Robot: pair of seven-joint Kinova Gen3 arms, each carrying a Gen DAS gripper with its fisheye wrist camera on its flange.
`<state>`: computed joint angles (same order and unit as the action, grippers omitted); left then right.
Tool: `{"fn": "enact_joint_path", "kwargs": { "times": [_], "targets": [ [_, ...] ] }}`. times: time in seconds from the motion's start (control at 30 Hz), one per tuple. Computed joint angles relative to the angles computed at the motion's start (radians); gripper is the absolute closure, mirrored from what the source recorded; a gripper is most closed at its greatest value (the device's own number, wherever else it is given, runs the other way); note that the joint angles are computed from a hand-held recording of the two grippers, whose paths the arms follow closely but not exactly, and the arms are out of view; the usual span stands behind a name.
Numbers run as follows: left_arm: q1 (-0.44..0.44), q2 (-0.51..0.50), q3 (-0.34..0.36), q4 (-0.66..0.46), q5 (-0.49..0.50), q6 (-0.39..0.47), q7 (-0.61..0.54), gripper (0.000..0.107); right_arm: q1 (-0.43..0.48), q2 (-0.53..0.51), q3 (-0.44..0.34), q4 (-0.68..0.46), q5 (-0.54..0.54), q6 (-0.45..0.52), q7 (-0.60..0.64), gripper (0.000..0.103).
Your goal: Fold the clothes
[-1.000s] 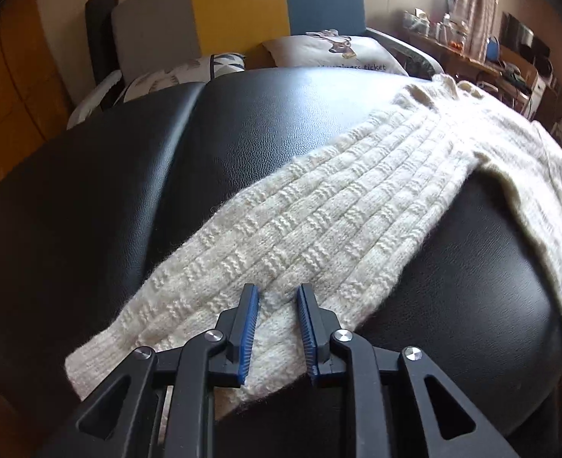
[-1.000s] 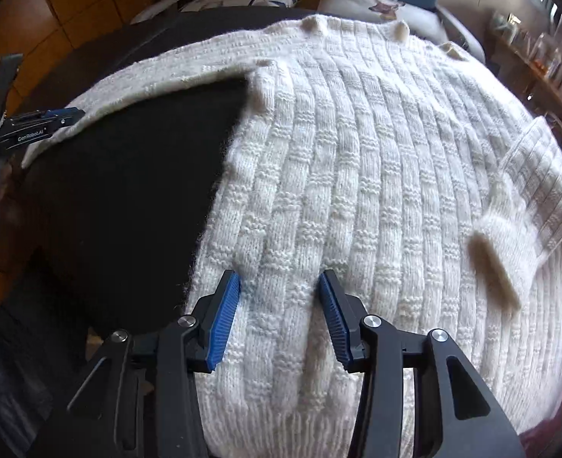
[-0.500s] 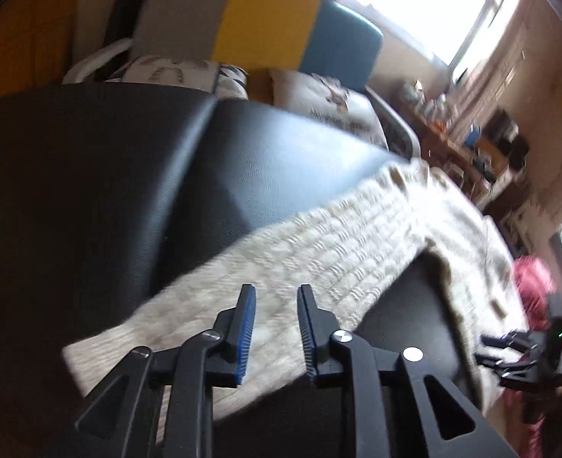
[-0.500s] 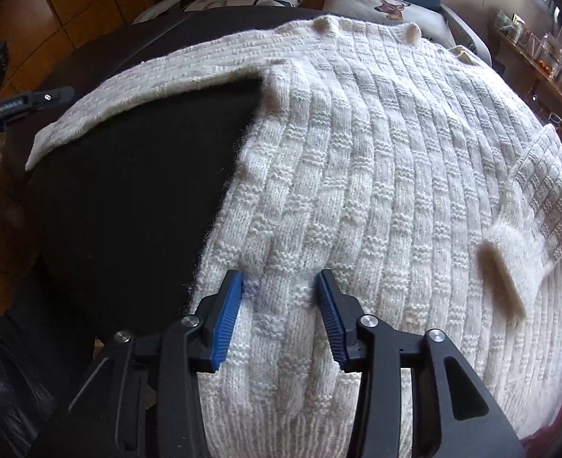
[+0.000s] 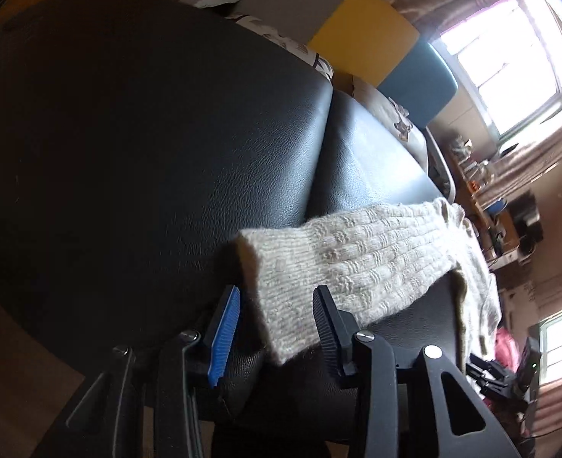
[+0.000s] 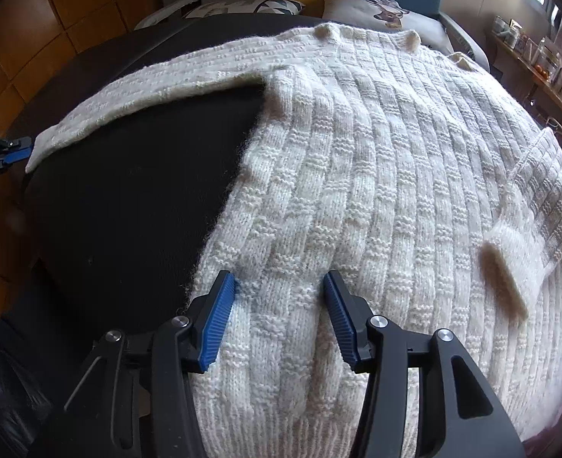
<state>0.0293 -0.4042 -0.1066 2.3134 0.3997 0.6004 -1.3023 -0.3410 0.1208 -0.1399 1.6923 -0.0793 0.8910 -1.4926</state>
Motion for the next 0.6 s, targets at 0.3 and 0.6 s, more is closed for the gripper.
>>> {"fn": "enact_joint_path", "kwargs": {
  "times": [0.3, 0.6],
  "targets": [
    [-0.118, 0.076, 0.247, -0.069, -0.211, -0.023, 0.216, 0.071, -0.013, 0.008, 0.001, -0.012, 0.016, 0.007, -0.05, 0.043],
    [-0.163, 0.095, 0.399, -0.103, -0.425, 0.016, 0.51, 0.1, -0.07, 0.025, -0.014, -0.006, 0.071, -0.019, -0.082, 0.003]
  ]
}}
